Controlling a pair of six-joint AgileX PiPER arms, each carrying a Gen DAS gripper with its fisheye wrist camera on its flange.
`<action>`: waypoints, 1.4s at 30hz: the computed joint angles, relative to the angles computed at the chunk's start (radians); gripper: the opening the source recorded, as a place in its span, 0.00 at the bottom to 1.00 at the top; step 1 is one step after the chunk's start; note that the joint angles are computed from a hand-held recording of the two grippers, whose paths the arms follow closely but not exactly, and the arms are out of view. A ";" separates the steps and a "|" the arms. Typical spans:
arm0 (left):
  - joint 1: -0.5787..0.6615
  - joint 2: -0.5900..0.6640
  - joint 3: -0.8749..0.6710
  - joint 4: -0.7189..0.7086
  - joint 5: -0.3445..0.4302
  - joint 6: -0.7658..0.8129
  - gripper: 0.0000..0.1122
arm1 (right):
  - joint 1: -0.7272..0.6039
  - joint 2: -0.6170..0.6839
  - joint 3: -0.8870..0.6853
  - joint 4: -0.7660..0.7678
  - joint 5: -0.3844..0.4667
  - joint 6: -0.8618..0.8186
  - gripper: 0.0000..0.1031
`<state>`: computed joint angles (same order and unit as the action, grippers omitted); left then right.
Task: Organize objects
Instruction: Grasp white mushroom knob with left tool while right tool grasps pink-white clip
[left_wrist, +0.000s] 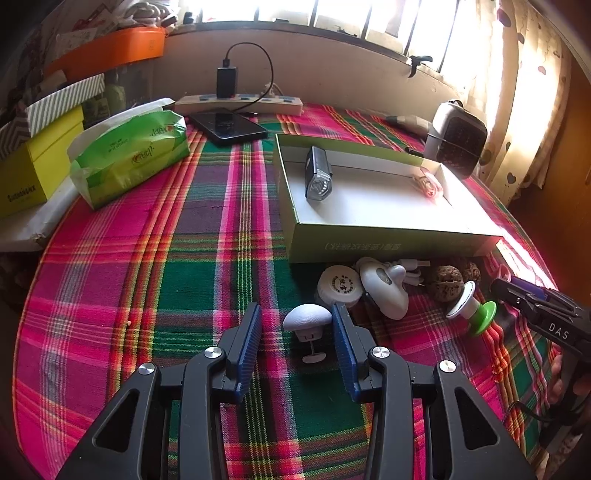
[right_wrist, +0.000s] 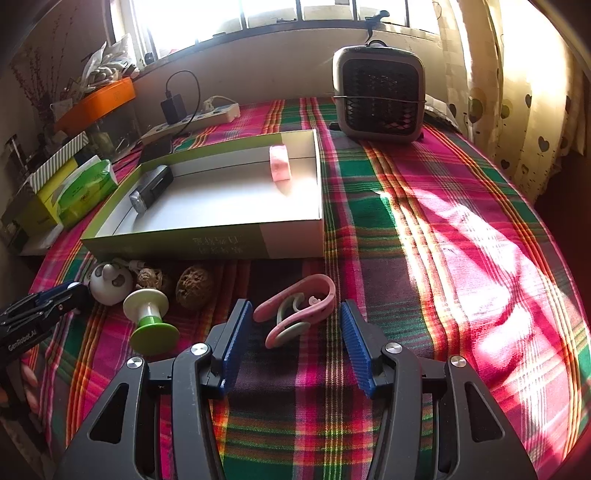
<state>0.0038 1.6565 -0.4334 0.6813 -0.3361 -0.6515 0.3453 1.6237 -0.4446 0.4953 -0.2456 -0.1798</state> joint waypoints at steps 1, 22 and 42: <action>0.000 0.000 0.000 -0.001 0.001 0.000 0.33 | 0.000 0.004 -0.005 0.036 0.005 -0.031 0.49; -0.006 -0.002 -0.001 -0.007 0.005 -0.001 0.33 | 0.014 -0.033 0.017 0.425 -0.021 -0.357 0.49; 0.012 0.000 -0.001 -0.039 0.012 0.022 0.25 | 0.012 0.006 -0.025 0.480 -0.027 -0.398 0.44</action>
